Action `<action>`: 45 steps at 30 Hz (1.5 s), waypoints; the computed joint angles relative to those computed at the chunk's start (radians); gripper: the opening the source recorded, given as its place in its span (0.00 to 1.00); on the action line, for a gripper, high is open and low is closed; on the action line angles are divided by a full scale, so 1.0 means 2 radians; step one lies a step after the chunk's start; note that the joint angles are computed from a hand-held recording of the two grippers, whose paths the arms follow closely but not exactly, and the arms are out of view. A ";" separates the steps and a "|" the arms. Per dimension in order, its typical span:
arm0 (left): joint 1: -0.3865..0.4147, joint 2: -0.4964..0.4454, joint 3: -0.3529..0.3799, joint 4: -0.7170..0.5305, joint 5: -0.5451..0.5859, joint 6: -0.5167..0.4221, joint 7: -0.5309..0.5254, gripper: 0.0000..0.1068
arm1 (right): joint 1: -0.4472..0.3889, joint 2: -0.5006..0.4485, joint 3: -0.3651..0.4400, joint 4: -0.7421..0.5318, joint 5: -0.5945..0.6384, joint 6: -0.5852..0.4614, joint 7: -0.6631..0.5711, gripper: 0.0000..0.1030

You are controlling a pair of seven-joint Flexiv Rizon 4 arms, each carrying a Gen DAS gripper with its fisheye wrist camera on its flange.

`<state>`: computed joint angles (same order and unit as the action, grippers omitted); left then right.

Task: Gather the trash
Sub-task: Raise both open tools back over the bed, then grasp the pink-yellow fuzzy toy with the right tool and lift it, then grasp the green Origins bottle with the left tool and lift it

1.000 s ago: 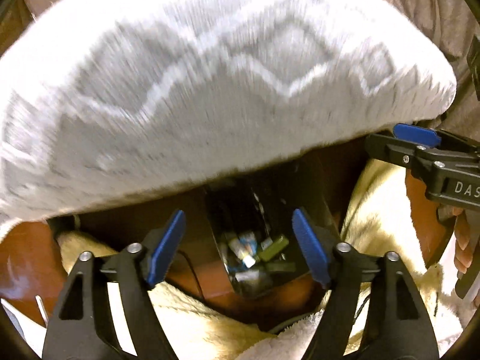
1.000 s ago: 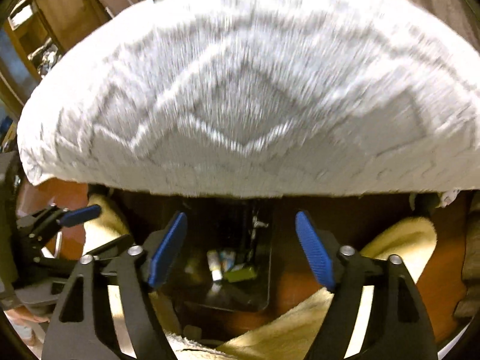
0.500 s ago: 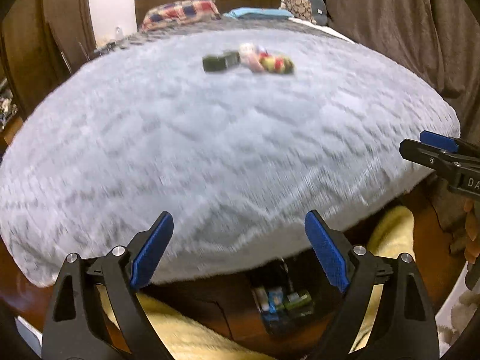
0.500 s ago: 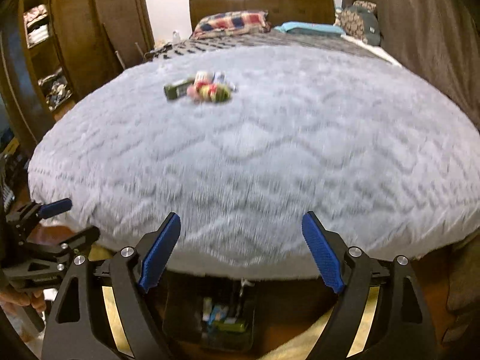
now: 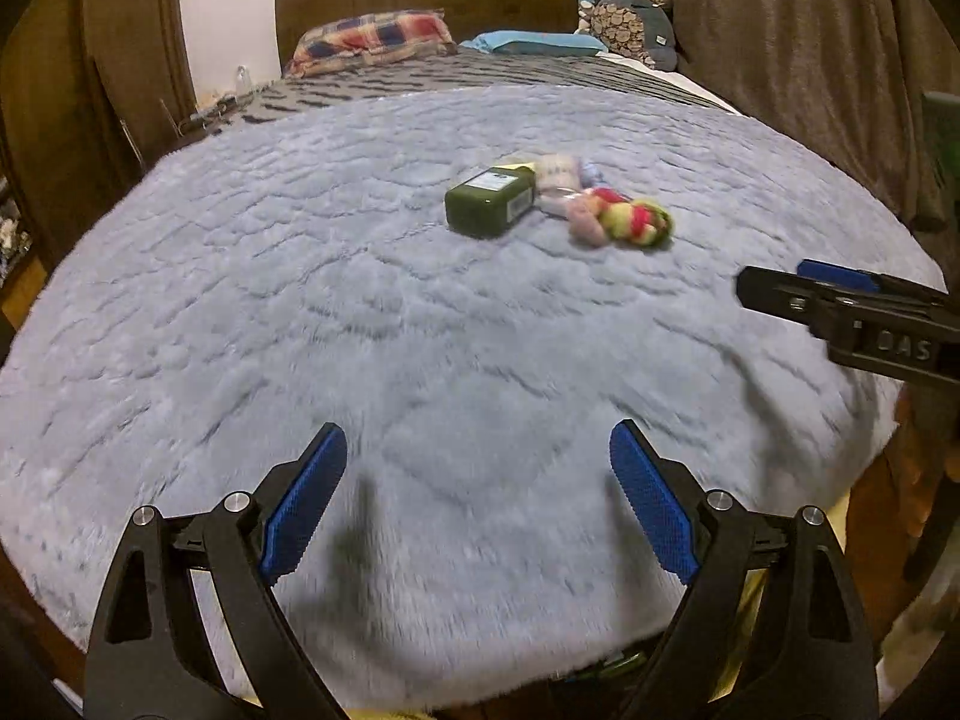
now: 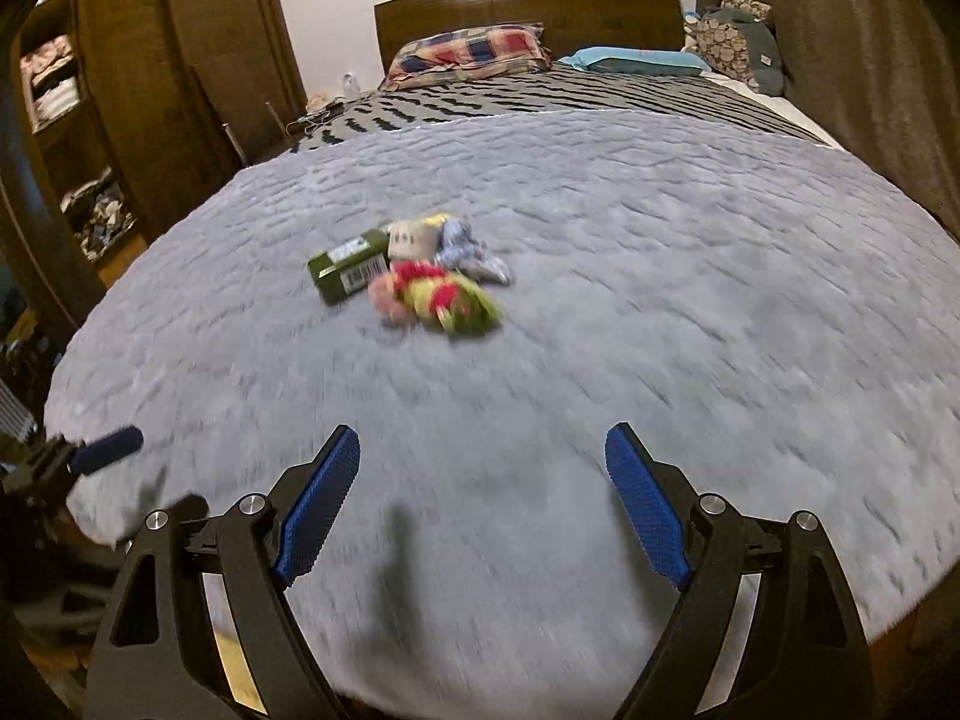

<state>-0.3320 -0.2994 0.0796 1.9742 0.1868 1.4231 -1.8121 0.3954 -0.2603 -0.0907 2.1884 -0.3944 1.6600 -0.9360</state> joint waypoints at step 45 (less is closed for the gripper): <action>0.019 -0.156 -0.008 -0.211 -0.061 -0.069 0.068 0.79 | -0.054 -0.049 0.004 -0.042 0.037 0.006 -0.056 0.66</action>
